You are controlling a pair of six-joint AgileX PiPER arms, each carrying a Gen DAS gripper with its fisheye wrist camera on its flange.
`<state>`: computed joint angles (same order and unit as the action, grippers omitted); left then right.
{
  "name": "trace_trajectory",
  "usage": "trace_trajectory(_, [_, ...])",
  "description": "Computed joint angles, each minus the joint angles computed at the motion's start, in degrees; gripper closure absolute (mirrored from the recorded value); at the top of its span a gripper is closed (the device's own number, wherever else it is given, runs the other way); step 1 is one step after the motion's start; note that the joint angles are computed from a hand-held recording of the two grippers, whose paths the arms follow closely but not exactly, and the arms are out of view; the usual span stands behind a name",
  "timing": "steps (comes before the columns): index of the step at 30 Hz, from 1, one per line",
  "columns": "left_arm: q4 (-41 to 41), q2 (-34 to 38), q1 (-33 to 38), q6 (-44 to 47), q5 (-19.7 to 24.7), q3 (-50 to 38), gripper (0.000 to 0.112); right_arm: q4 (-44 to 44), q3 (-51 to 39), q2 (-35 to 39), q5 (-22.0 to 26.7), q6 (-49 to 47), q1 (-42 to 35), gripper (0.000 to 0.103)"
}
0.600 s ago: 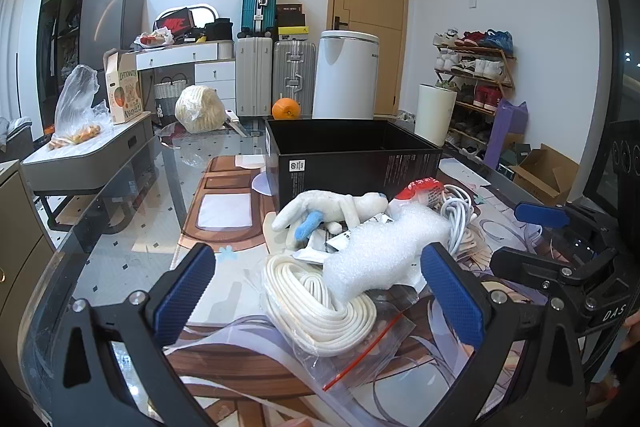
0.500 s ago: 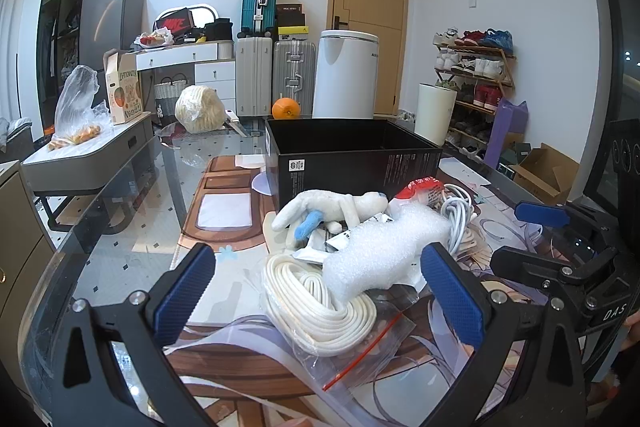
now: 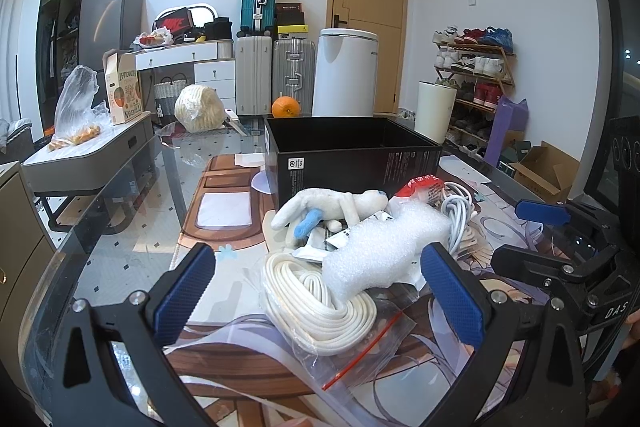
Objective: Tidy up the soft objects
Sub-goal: 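Move both tools toward the pile of soft items beside the black box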
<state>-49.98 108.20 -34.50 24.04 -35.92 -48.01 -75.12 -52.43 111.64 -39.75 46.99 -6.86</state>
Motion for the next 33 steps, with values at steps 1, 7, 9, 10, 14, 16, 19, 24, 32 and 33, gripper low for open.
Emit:
trace_trajectory(1, [0.1,0.0,0.0,0.0,0.1,0.0,0.009,0.0,0.0,-0.1,0.1,0.2,0.1,0.001])
trace_trajectory(7, [-0.2,0.2,-0.1,0.4,0.0,0.0,0.009,-0.3,-0.2,0.1,0.1,0.5,-0.1,0.001])
trace_trajectory(9, [-0.2,0.3,-0.1,0.5,-0.1,0.0,0.009,-0.7,-0.7,0.6,-0.1,0.7,-0.3,0.001])
trace_trajectory(10, [-0.4,0.2,-0.2,0.6,-0.1,0.0,0.009,-0.6,-0.3,0.4,-0.1,0.5,-0.4,0.001])
trace_trajectory(14, [-0.7,0.2,-0.1,1.4,0.1,0.2,0.009,0.1,0.7,-0.5,0.3,-0.1,0.1,0.001])
trace_trajectory(16, [-1.7,0.0,-0.2,2.6,0.5,-0.2,0.009,0.0,0.6,-0.4,0.3,0.1,0.1,0.001])
trace_trajectory(19, [-1.6,-0.1,-0.1,2.6,0.6,0.0,0.009,-1.0,0.3,-0.4,0.5,1.3,0.0,0.001])
trace_trajectory(24, [-1.8,-0.3,-0.1,2.9,0.6,0.2,0.009,-2.6,-0.7,-0.2,1.1,3.7,0.2,0.001])
trace_trajectory(32, [-6.5,-0.4,-0.3,8.5,2.0,-1.4,0.009,-4.4,-1.7,0.2,1.7,5.2,0.3,0.001])
trace_trajectory(33, [-7.1,-0.5,-0.1,9.3,2.5,-1.6,0.009,-4.9,-1.9,0.2,2.0,5.9,0.4,0.001])
